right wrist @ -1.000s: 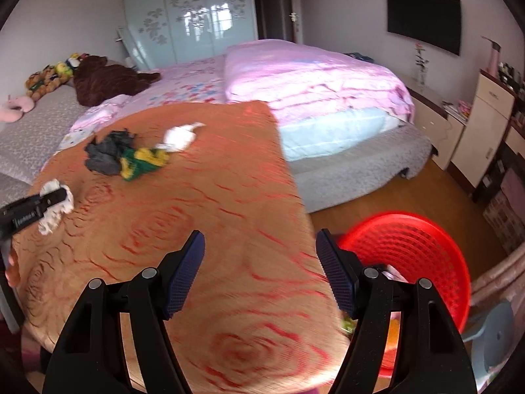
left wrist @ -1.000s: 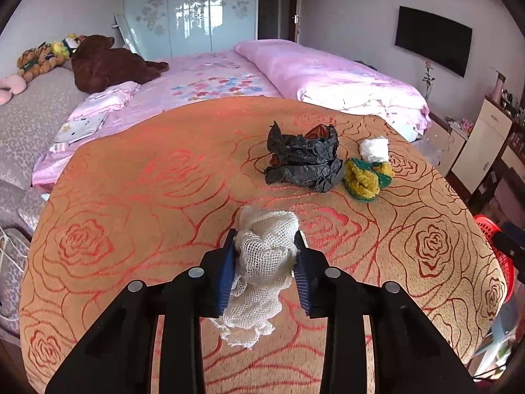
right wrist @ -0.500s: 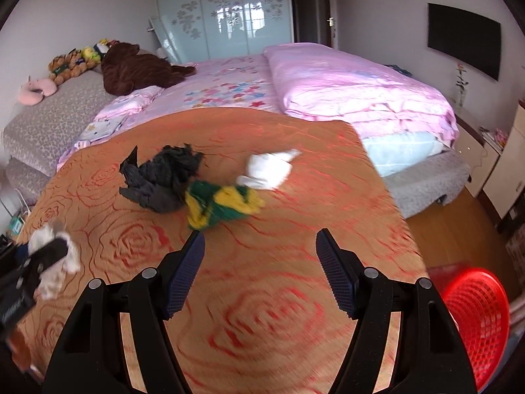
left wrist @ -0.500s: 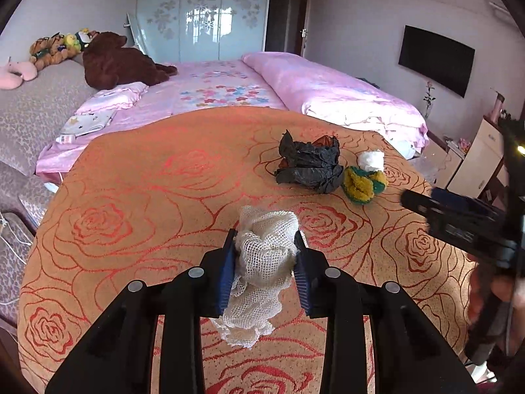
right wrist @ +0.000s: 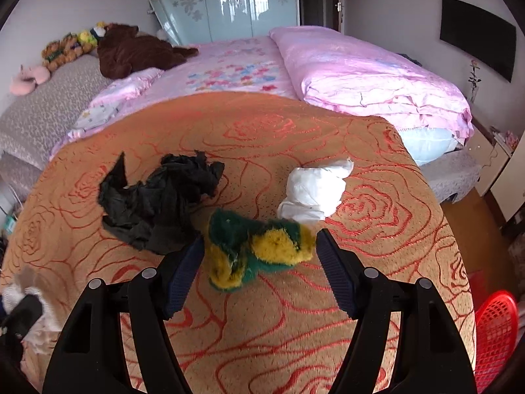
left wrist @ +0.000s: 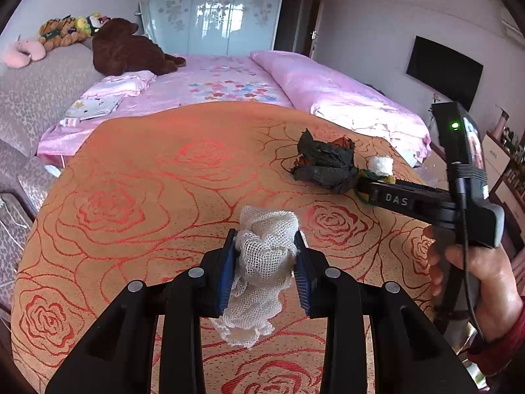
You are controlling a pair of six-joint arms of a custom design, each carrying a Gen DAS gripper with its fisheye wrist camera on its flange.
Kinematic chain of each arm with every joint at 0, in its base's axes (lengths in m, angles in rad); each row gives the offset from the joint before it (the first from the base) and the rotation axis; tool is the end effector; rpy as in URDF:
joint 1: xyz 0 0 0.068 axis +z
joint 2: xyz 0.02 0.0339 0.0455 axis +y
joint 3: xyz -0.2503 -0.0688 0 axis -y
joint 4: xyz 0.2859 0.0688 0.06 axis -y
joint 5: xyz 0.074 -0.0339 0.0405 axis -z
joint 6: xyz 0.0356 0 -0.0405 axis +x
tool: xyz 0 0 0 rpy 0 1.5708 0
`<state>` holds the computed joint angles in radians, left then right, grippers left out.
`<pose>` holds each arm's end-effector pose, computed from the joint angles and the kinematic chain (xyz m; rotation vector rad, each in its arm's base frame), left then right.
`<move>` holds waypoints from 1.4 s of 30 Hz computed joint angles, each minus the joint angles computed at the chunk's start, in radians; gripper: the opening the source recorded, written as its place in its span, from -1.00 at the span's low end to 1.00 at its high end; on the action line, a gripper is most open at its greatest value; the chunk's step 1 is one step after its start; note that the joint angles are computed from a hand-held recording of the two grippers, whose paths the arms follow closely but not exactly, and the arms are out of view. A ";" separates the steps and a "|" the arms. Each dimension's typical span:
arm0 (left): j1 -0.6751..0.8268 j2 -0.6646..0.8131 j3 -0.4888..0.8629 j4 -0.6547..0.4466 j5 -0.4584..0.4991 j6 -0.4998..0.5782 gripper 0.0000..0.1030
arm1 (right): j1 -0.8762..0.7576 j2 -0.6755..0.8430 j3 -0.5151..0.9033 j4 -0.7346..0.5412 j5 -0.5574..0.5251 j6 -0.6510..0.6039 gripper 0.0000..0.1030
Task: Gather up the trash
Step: 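Lift the mesh net with the left tool while the right tool grasps the green-yellow sponge, then carry the mesh net and sponge over the red wastebasket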
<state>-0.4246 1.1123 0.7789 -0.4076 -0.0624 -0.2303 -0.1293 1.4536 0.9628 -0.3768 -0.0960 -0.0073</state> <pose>0.2559 -0.1133 0.2271 0.1936 2.3162 -0.2606 0.3395 -0.0407 0.1968 0.1055 2.4315 0.0557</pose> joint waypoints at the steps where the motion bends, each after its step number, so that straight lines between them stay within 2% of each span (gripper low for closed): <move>1: 0.000 -0.003 -0.001 0.000 -0.002 0.001 -0.41 | 0.004 0.006 0.005 -0.003 0.009 -0.003 0.32; 5: -0.012 -0.005 -0.002 0.002 -0.017 -0.003 -0.41 | 0.008 0.006 0.004 -0.003 0.014 -0.011 0.11; 10: -0.031 -0.003 -0.001 -0.001 -0.032 -0.002 -0.41 | 0.008 -0.040 -0.035 -0.001 0.018 -0.032 0.02; 28: -0.081 -0.002 -0.002 -0.004 -0.070 -0.010 -0.41 | -0.126 -0.369 -0.269 -0.063 -0.106 -0.082 0.00; 42: -0.145 0.015 0.036 -0.020 -0.113 -0.015 -0.41 | -0.196 -0.492 -0.280 -0.111 -0.164 -0.101 0.00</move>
